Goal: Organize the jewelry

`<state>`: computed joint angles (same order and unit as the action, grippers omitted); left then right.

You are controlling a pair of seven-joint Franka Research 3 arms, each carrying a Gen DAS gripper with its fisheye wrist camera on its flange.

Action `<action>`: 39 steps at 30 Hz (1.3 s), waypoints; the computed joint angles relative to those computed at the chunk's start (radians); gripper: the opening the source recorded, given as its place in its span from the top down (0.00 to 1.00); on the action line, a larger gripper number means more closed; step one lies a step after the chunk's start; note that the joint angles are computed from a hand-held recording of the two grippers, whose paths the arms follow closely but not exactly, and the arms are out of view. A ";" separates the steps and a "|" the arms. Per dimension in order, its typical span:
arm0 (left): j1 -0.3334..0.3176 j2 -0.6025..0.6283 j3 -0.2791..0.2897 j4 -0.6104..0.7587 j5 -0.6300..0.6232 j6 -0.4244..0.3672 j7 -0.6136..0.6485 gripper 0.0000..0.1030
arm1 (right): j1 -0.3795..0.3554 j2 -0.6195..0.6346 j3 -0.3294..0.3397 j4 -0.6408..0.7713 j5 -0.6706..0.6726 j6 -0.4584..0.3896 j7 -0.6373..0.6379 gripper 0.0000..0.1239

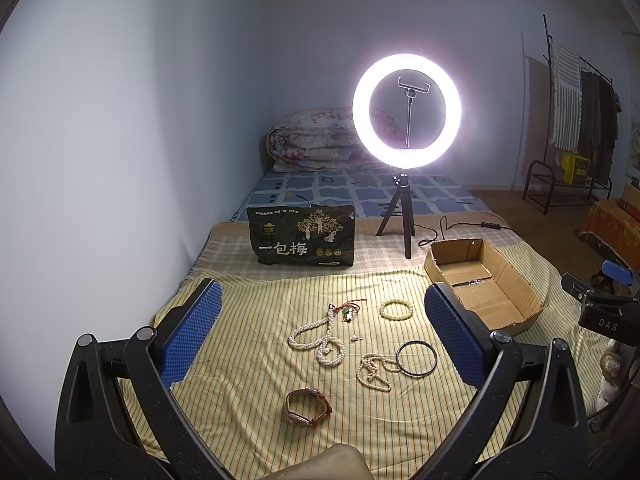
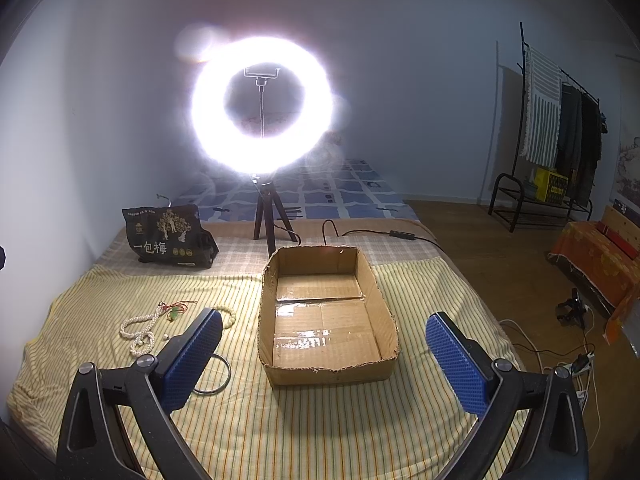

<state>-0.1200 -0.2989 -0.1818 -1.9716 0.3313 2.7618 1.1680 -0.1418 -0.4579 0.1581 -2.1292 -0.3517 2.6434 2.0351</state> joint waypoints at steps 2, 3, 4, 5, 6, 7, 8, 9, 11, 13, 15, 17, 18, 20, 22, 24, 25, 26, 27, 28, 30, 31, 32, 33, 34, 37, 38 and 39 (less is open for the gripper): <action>0.001 -0.001 -0.001 -0.001 0.002 0.001 -0.002 0.00 | 0.000 0.000 0.000 0.001 0.000 0.000 0.000 0.17; 0.001 0.000 -0.001 0.000 0.001 0.000 -0.002 0.00 | 0.001 0.000 -0.001 0.000 0.000 -0.001 -0.001 0.17; 0.001 0.000 -0.001 0.000 0.001 0.000 -0.002 0.00 | 0.002 -0.001 -0.002 0.000 0.000 0.000 -0.002 0.17; 0.001 0.000 -0.001 0.001 0.002 0.000 -0.002 0.00 | 0.002 -0.001 -0.002 -0.001 0.000 0.000 -0.001 0.17; 0.002 0.000 -0.003 0.000 0.003 0.000 -0.005 0.00 | 0.002 -0.001 -0.002 -0.001 0.000 0.000 -0.001 0.17; 0.000 0.000 0.000 0.000 0.000 0.000 -0.001 0.00 | 0.001 0.000 -0.001 0.000 0.000 -0.001 0.000 0.17; 0.001 0.000 -0.001 0.000 0.002 0.000 -0.002 0.00 | 0.000 0.000 0.000 0.000 -0.001 -0.001 0.001 0.17; 0.001 -0.001 -0.002 0.000 0.003 -0.001 -0.003 0.00 | 0.001 0.001 0.000 0.001 -0.001 -0.001 0.002 0.17; 0.000 0.000 0.000 0.000 -0.001 -0.001 0.001 0.00 | 0.002 0.000 -0.001 0.000 0.000 -0.002 0.001 0.17; 0.001 0.000 -0.001 0.000 0.000 0.000 -0.001 0.00 | 0.003 0.000 -0.001 0.001 0.000 -0.003 0.001 0.17; 0.002 -0.001 -0.002 -0.002 0.002 -0.001 -0.004 0.00 | 0.005 0.002 -0.001 0.003 0.001 -0.006 -0.001 0.17; 0.001 -0.002 -0.001 -0.003 0.001 0.000 -0.003 0.00 | 0.008 0.003 -0.002 0.004 0.003 -0.009 -0.004 0.17; 0.002 -0.002 -0.003 -0.003 0.003 -0.002 -0.004 0.00 | 0.008 0.005 -0.002 0.006 0.002 -0.011 -0.005 0.17; 0.002 -0.003 -0.004 -0.004 0.005 -0.004 -0.006 0.00 | 0.011 0.009 -0.002 0.011 0.003 -0.016 -0.006 0.17; 0.001 0.000 -0.003 -0.001 0.003 -0.007 -0.005 0.00 | 0.015 0.011 -0.005 0.012 0.005 -0.019 -0.008 0.17; -0.001 0.006 0.001 0.003 -0.001 -0.008 0.000 0.00 | 0.017 0.013 -0.006 0.016 0.006 -0.024 -0.009 0.17; 0.000 0.005 0.000 0.002 0.000 -0.008 0.000 0.00 | 0.018 0.014 -0.008 0.017 0.007 -0.025 -0.010 0.17; 0.001 0.005 0.001 0.002 0.000 -0.008 0.000 0.00 | 0.020 0.016 -0.008 0.018 0.009 -0.027 -0.011 0.17; 0.002 0.006 0.001 0.002 0.001 -0.010 0.001 0.00 | 0.022 0.017 -0.009 0.020 0.009 -0.029 -0.012 0.17; 0.002 0.007 0.001 0.003 0.000 -0.013 0.002 0.00 | 0.025 0.020 -0.011 0.023 0.012 -0.033 -0.017 0.17; -0.001 0.013 0.007 0.011 -0.011 -0.029 0.011 0.00 | 0.037 0.028 -0.017 0.030 0.023 -0.047 -0.032 0.17; -0.007 0.019 0.013 0.017 -0.025 -0.042 0.024 0.00 | 0.045 0.035 -0.020 0.038 0.031 -0.060 -0.043 0.17; -0.018 0.026 0.023 0.026 -0.049 -0.061 0.050 0.00 | 0.053 0.039 -0.025 0.042 0.040 -0.070 -0.053 0.17; -0.026 0.034 0.031 0.035 -0.074 -0.084 0.074 0.00 | 0.065 0.043 -0.032 0.046 0.055 -0.079 -0.065 0.17; -0.024 0.038 0.030 0.039 -0.081 -0.099 0.076 0.00 | 0.075 0.049 -0.038 0.051 0.068 -0.090 -0.077 0.17; -0.013 0.050 0.027 0.048 -0.088 -0.137 0.074 0.00 | 0.099 0.073 -0.046 0.076 0.093 -0.140 -0.116 0.17; -0.012 0.054 0.029 0.051 -0.093 -0.149 0.081 0.00 | 0.105 0.079 -0.047 0.080 0.096 -0.151 -0.123 0.17; -0.009 0.054 0.028 0.049 -0.092 -0.154 0.081 0.00 | 0.110 0.084 -0.049 0.084 0.099 -0.158 -0.128 0.17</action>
